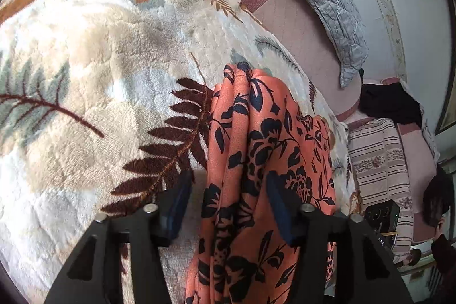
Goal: Fold small clothes
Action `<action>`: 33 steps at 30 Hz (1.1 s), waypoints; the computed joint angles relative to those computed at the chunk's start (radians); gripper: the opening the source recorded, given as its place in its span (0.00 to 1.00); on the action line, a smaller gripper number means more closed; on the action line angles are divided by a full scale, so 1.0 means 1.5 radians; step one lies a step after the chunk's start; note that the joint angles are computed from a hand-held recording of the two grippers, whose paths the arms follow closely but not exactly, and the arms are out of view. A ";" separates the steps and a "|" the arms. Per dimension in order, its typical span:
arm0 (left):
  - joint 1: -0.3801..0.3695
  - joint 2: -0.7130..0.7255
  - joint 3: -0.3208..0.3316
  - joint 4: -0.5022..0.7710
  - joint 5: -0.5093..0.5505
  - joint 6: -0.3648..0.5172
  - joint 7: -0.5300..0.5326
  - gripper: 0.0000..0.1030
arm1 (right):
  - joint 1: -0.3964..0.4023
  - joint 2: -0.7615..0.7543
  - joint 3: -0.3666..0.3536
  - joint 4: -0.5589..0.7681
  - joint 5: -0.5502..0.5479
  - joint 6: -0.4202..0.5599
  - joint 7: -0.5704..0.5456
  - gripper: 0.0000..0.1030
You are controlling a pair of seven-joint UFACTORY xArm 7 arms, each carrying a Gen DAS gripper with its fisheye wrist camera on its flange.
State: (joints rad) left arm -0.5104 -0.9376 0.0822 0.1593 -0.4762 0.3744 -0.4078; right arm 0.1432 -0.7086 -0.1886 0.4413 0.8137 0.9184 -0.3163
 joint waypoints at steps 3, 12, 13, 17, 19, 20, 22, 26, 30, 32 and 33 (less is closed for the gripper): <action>0.075 -0.004 -0.111 0.023 0.086 0.048 -0.046 0.67 | 0.005 0.014 -0.006 0.010 0.016 -0.005 -0.008 0.67; 0.099 -0.013 -0.199 0.049 0.235 0.101 -0.130 0.67 | 0.007 0.026 0.019 0.015 0.006 -0.011 0.005 0.68; 0.097 -0.013 -0.205 0.050 0.244 0.099 -0.135 0.67 | 0.008 0.026 0.020 0.014 0.006 -0.012 0.008 0.68; 0.093 0.002 -0.228 0.062 0.282 0.098 -0.155 0.67 | 0.012 0.032 0.027 0.016 -0.004 -0.015 0.012 0.68; 0.081 0.011 -0.223 0.064 0.290 0.095 -0.153 0.67 | 0.015 0.032 0.032 0.016 -0.008 -0.021 0.018 0.68; 0.078 0.014 -0.221 0.064 0.293 0.093 -0.152 0.67 | 0.016 0.032 0.033 0.016 -0.009 -0.023 0.021 0.68; 0.074 0.018 -0.218 0.063 0.297 0.085 -0.154 0.67 | 0.019 0.030 0.036 0.014 -0.011 -0.028 0.027 0.68; 0.070 0.014 -0.208 0.059 0.296 0.079 -0.158 0.67 | 0.025 0.032 0.031 0.014 -0.014 -0.031 0.027 0.68; 0.069 0.020 -0.201 0.057 0.294 0.070 -0.159 0.67 | 0.031 0.039 0.031 0.018 -0.013 -0.038 0.025 0.68; 0.069 0.029 -0.198 0.058 0.293 0.065 -0.158 0.67 | 0.035 0.043 0.029 0.019 -0.007 -0.041 0.021 0.68; 0.067 0.034 -0.195 0.058 0.292 0.063 -0.156 0.67 | 0.036 0.046 0.027 0.019 -0.004 -0.042 0.018 0.68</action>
